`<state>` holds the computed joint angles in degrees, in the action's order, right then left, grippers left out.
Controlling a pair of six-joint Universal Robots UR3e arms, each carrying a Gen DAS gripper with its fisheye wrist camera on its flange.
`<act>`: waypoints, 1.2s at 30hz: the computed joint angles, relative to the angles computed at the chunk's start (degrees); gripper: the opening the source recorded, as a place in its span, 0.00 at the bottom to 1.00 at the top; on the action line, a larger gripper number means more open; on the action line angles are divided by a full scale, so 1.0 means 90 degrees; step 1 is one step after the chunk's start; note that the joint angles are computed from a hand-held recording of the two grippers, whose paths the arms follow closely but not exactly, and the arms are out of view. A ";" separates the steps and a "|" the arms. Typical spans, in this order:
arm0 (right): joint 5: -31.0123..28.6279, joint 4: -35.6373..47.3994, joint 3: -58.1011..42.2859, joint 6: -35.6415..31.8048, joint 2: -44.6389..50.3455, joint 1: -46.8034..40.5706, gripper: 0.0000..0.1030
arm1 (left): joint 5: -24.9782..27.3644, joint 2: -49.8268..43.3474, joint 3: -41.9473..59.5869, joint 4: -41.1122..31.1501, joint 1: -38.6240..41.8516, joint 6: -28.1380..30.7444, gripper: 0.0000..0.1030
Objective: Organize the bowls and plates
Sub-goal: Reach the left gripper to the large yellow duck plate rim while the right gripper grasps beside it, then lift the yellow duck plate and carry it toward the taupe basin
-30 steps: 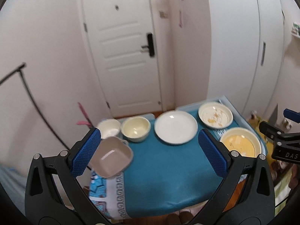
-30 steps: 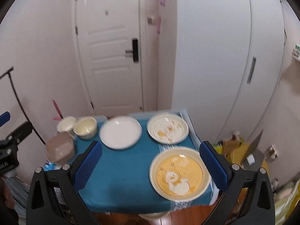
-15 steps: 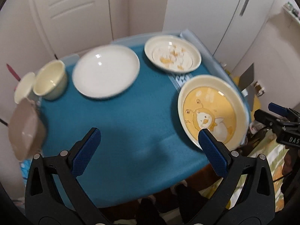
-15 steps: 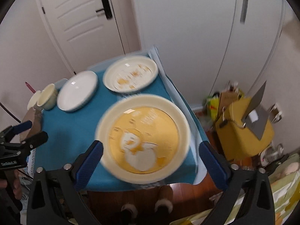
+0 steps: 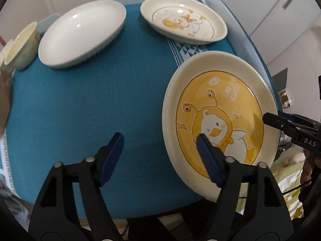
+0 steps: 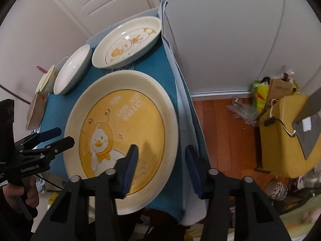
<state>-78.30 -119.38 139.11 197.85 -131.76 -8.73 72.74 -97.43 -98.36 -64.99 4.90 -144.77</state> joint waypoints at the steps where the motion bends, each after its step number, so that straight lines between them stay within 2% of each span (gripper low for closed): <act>1: 0.0170 0.0178 0.0100 -0.0295 -0.0196 -0.0267 0.31 | 0.0003 -0.0015 0.0006 -0.0037 -0.0008 -0.0083 0.54; 6: 0.0582 0.0440 0.0181 -0.1180 -0.0222 -0.0827 0.18 | -0.0003 -0.0065 0.0046 -0.0203 -0.0006 -0.0300 0.33; 9: 0.0671 0.0501 0.0181 -0.1397 -0.0139 -0.0955 0.14 | -0.0092 -0.0089 0.0032 -0.0164 -0.0007 -0.0370 0.30; 13: 0.0818 0.0529 0.0206 -0.1648 -0.0123 -0.1100 0.13 | -0.0211 -0.0048 0.0034 -0.0224 -0.0037 -0.0402 0.17; 17: 0.0823 0.0644 0.0158 -0.1817 -0.0127 -0.1134 0.13 | -0.0141 0.0084 -0.0056 -0.0157 -0.0066 -0.0459 0.17; 28: 0.0367 0.0305 -0.0108 -0.1635 0.0222 -0.0638 0.13 | -0.0252 0.0122 0.0145 -0.0197 -0.0051 -0.0439 0.17; 36: 0.0135 -0.0109 -0.0399 -0.1389 0.0512 -0.0139 0.13 | -0.0529 0.0313 0.0444 -0.0626 0.0383 -0.0146 0.17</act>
